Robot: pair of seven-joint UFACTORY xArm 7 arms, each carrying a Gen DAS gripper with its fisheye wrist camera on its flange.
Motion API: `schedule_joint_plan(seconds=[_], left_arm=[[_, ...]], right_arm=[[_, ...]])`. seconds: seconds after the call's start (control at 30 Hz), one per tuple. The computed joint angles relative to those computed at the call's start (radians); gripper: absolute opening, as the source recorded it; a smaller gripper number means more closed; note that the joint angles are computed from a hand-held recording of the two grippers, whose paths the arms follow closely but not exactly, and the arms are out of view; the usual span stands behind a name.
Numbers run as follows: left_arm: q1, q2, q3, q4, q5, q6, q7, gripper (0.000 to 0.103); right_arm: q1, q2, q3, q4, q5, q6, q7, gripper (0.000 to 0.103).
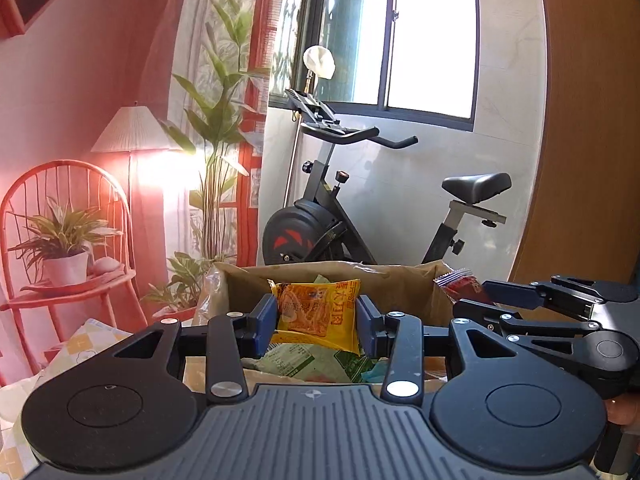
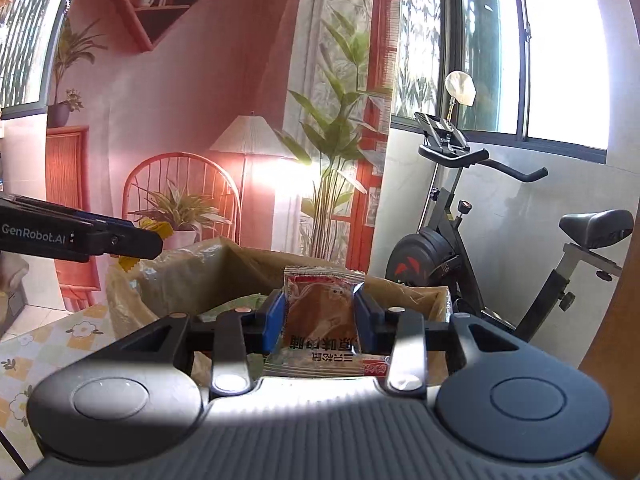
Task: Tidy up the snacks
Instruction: 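Carry both snacks over the open box and open both tools to drop them, then move both tools back down to the last snacks on the table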
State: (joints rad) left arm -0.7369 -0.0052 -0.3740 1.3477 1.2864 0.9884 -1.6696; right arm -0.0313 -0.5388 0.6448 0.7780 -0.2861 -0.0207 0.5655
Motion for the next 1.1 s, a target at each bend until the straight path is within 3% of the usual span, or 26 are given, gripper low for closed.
schedule_joint_plan(seconds=[0.07,0.3,0.4,0.47,0.5,0.57,0.77,1.1], left_arm=[[0.014,0.034,0.018,0.033,-0.01,-0.029,0.025,0.045],[-0.013,0.136,0.084,0.14,-0.049,-0.005,0.142,0.047],[-0.021,0.155,0.105,0.164,-0.093,-0.001,0.176,0.052],[-0.029,0.164,0.116,0.178,-0.129,0.022,0.201,0.063],[-0.034,0.16,0.119,0.175,-0.139,0.028,0.205,0.064],[-0.038,0.152,0.124,0.168,-0.149,0.039,0.212,0.068],[-0.022,0.08,0.102,0.092,-0.18,0.022,0.214,0.068],[0.051,-0.144,-0.011,-0.143,-0.246,-0.018,0.152,0.068]], right_arm=[[-0.028,0.044,0.012,0.039,-0.008,0.028,0.0,0.04],[-0.117,0.145,0.059,0.114,-0.087,0.069,0.082,0.042],[-0.102,0.17,0.038,0.124,-0.118,0.085,0.109,0.045],[-0.089,0.175,0.023,0.125,-0.137,0.091,0.13,0.053],[-0.088,0.17,0.02,0.122,-0.147,0.093,0.147,0.056],[-0.054,0.159,-0.014,0.1,-0.151,0.072,0.165,0.056],[0.047,0.103,-0.083,0.048,-0.125,0.066,0.148,0.056],[0.121,-0.033,-0.058,-0.043,-0.038,0.059,0.164,0.056]])
